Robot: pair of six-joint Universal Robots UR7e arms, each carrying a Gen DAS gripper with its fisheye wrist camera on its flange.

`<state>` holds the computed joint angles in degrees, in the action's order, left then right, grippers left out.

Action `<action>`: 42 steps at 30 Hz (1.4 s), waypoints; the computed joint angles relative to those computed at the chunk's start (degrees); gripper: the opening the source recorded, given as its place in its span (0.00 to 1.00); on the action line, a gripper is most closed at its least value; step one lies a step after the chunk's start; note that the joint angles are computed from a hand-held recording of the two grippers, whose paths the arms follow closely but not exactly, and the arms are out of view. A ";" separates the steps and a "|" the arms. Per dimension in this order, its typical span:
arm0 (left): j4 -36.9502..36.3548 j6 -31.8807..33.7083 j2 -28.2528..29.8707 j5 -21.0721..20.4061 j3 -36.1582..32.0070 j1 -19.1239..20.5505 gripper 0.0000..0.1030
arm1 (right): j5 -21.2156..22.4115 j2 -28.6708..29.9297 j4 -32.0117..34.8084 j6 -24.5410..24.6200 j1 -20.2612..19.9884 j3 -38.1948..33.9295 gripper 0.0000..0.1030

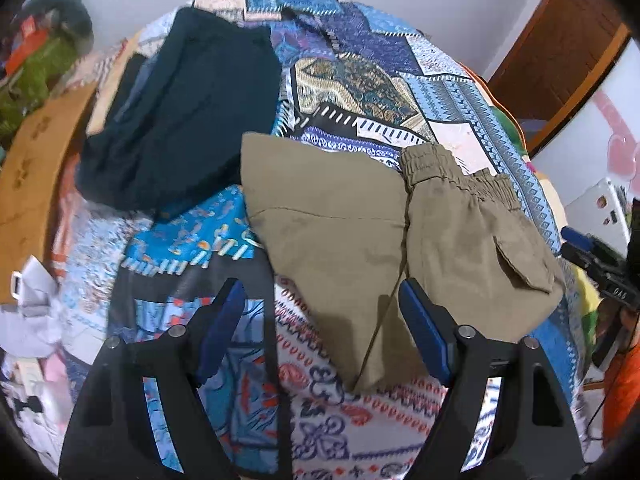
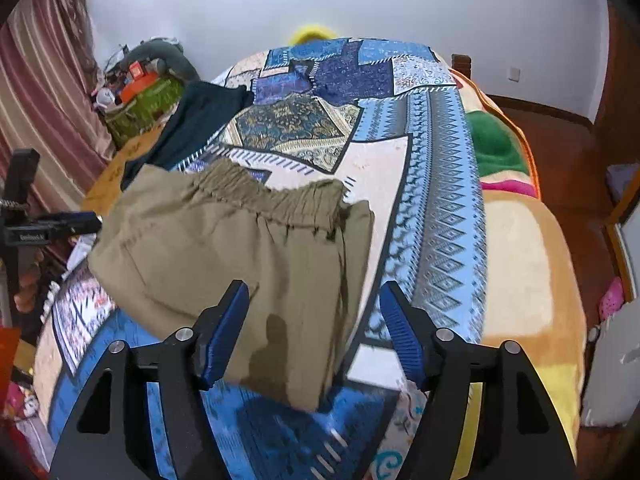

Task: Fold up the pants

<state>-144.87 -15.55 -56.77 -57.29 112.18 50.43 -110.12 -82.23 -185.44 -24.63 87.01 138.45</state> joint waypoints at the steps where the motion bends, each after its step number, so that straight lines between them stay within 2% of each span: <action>1: 0.22 -0.46 0.48 -0.73 -0.55 0.51 0.77 | 0.55 0.84 0.37 0.56 -0.67 -0.64 0.64; 5: -0.14 -0.42 2.02 -2.94 -2.08 2.06 0.76 | 1.26 3.19 2.68 2.30 -2.70 -2.43 0.64; 9: -0.11 0.94 3.58 -3.16 -3.45 2.65 0.76 | 5.49 4.29 6.88 4.42 -6.08 -4.19 0.64; 14: -0.40 3.19 5.57 -3.70 -5.34 2.92 0.75 | 7.50 5.09 8.34 4.04 -6.42 -5.52 0.64; 17: -0.82 4.62 6.49 -2.82 -5.84 2.57 0.69 | 7.29 6.26 8.59 3.32 -5.85 -6.44 0.64; 20: -1.65 5.63 6.98 -2.92 -6.13 2.62 0.57 | 7.60 6.65 7.94 3.19 -6.10 -6.57 0.61; 25: -2.22 6.41 8.14 -1.27 -6.72 1.94 0.35 | 6.31 7.06 7.05 2.54 -5.91 -6.71 0.41; 26: -2.30 6.44 8.35 -0.63 -6.79 1.73 0.33 | 5.85 7.09 6.66 2.34 -5.76 -6.61 0.38; 27: -2.36 6.41 8.48 -0.16 -6.83 1.60 0.29 | 5.29 7.13 6.11 2.14 -5.67 -6.54 0.30; 29: -2.39 6.12 8.53 0.76 -6.81 1.33 0.23 | 5.35 6.94 5.13 1.47 -5.70 -6.18 0.23; 31: -2.53 6.36 8.32 0.97 -6.66 1.12 0.18 | 4.65 7.33 1.65 -0.23 -4.95 -5.31 0.15; 35: -3.64 7.29 7.49 2.43 -5.69 -0.04 0.08 | 3.19 7.96 -2.22 -2.90 -3.46 -4.74 0.09; 42: -7.23 8.87 4.81 4.31 -3.55 -2.75 0.02 | 3.86 6.74 -2.44 -2.68 -2.10 -5.12 0.07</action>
<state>-152.10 -6.68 -51.96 -52.98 108.63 47.68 -106.27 -75.50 -187.89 -27.31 84.91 133.33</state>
